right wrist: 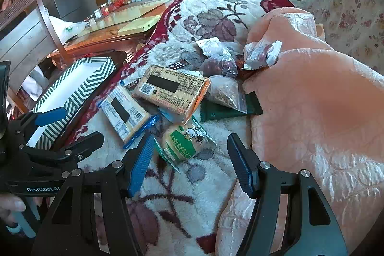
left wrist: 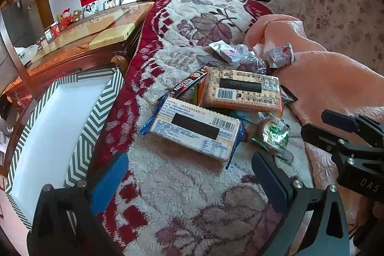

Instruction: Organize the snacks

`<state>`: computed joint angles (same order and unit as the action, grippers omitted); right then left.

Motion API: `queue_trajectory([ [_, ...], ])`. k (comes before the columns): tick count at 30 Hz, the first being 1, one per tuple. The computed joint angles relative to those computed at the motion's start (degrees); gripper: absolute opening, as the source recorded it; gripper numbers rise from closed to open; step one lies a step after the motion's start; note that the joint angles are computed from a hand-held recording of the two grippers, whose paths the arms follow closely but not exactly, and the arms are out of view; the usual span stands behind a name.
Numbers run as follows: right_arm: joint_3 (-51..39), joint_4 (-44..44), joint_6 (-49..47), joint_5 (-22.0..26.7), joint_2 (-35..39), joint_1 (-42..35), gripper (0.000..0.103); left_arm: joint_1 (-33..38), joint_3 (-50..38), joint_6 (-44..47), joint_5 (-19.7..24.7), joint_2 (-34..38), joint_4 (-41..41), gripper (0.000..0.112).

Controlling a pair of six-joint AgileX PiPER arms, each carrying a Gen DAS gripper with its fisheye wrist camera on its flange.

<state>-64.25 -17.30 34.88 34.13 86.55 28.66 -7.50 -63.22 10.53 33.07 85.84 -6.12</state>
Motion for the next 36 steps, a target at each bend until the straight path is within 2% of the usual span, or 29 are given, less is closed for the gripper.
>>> queue_trajectory([
  [10, 0.1, 1.4, -1.1, -0.1, 0.2, -0.6, 0.063, 5.9, -4.8, 10.2, 2.8, 2.0, -6.5, 0.103],
  [17, -0.1, 3.6, -3.3, -0.2, 0.8, -1.2, 0.063, 9.3, -10.3, 16.0, 6.9, 6.9, -10.6, 0.103],
  [22, -0.3, 4.8, -4.7, -0.2, 1.2, -1.5, 0.063, 9.2, -15.9, 16.3, 10.3, 11.3, -10.5, 0.103],
  [27, -0.3, 6.2, -6.1, 0.1, 1.9, -2.1, 0.063, 8.4, -25.0, 18.4, 13.7, 17.7, -11.1, 0.103],
  [31, 0.0, 7.8, -7.3, -0.2, 2.0, -2.8, 0.063, 7.2, -35.6, 18.3, 18.8, 24.9, -8.8, 0.103],
  [36, -0.1, 10.5, -9.7, -0.2, 2.5, -4.0, 0.063, 5.0, -47.2, 16.5, 23.1, 32.9, -4.4, 0.103],
])
